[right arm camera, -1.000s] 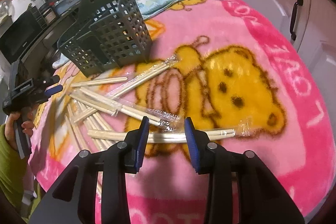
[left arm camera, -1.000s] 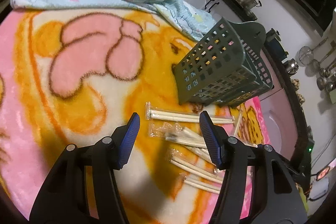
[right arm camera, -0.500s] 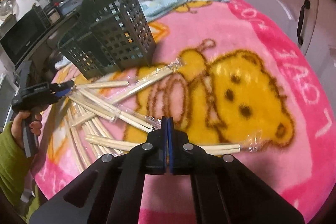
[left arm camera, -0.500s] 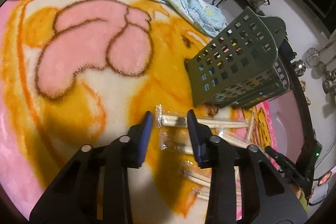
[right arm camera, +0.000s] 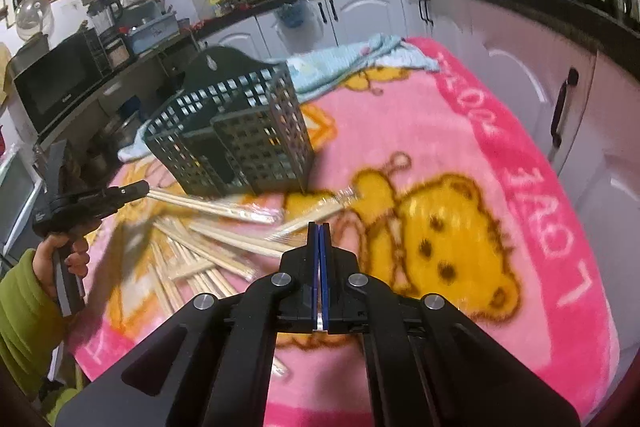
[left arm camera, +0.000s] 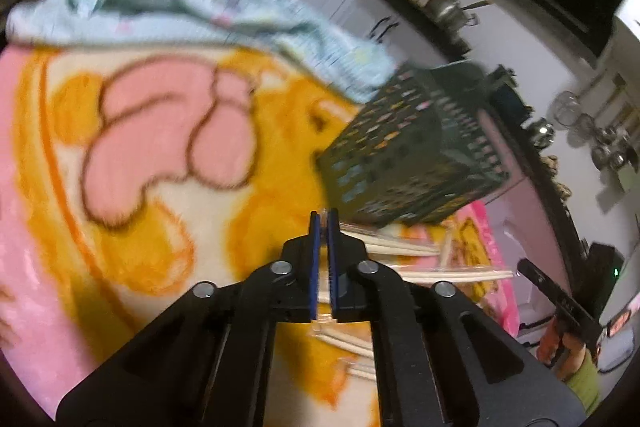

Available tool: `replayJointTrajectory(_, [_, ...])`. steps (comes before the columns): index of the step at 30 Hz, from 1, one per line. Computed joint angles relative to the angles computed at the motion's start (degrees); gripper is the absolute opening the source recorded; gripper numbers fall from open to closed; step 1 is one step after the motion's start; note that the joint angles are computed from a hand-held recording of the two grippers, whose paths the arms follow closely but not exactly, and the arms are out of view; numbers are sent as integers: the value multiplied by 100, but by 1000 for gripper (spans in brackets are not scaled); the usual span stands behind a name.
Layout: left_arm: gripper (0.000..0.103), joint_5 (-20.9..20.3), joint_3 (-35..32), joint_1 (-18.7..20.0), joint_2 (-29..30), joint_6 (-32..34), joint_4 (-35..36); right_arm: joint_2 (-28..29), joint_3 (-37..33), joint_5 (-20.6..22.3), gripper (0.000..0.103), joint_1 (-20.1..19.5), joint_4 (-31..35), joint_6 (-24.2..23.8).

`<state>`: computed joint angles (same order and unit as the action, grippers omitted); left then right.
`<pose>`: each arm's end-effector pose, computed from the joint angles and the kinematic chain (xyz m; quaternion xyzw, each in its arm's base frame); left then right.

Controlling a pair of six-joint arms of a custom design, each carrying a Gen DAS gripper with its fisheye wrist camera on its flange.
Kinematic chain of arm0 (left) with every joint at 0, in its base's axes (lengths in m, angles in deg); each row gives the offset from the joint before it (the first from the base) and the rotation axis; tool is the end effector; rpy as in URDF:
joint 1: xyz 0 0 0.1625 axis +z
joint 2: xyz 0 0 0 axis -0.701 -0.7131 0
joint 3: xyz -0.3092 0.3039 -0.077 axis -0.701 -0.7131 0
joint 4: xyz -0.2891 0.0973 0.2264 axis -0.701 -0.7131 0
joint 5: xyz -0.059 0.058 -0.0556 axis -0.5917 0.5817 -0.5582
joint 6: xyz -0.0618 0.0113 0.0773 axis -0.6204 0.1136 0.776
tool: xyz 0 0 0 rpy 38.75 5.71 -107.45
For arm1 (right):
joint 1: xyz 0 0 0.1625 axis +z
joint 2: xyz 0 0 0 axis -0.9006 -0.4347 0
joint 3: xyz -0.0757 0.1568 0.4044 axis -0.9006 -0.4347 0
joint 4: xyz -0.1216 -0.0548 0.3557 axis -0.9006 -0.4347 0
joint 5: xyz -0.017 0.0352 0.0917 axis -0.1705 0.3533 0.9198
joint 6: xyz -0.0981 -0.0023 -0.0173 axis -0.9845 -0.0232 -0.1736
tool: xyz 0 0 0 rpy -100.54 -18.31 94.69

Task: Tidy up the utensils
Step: 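Lift the held chopsticks with the right tool toward the green caddy while the left tool carries its pair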

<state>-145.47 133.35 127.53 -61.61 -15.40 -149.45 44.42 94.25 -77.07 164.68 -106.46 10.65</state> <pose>0.0692 -0.7275 0.3168 0.0376 0.9215 -0.3735 0.0995 0.2494 -0.7439 0.0371 0.2864 -0.9044 0.2745 0.1569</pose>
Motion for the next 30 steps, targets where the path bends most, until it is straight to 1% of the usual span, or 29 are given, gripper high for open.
replayJointTrajectory(5, [0, 57, 344, -342, -222, 518, -365, -14, -84, 101, 1, 191, -40, -169])
replayJointTrajectory(8, [0, 40, 459, -544, -300, 744, -439, -10, -135, 194, 1, 300, -56, -290])
replayJointTrajectory(13, [0, 102, 536, -834, -331, 995, -506, 60, -332, 227, 1, 499, 20, -429])
replayJointTrajectory(15, [0, 87, 511, -934, -332, 1072, -462, 112, -473, 186, 1, 590, 92, -482])
replayJointTrajectory(21, [0, 48, 349, -1193, -313, 1195, -304, 162, -795, 255, 1, 774, 341, -511])
replayJointTrajectory(30, [0, -101, 202, -1527, -421, 1364, -245, -2, -916, 389, 1, 1028, 357, -653])
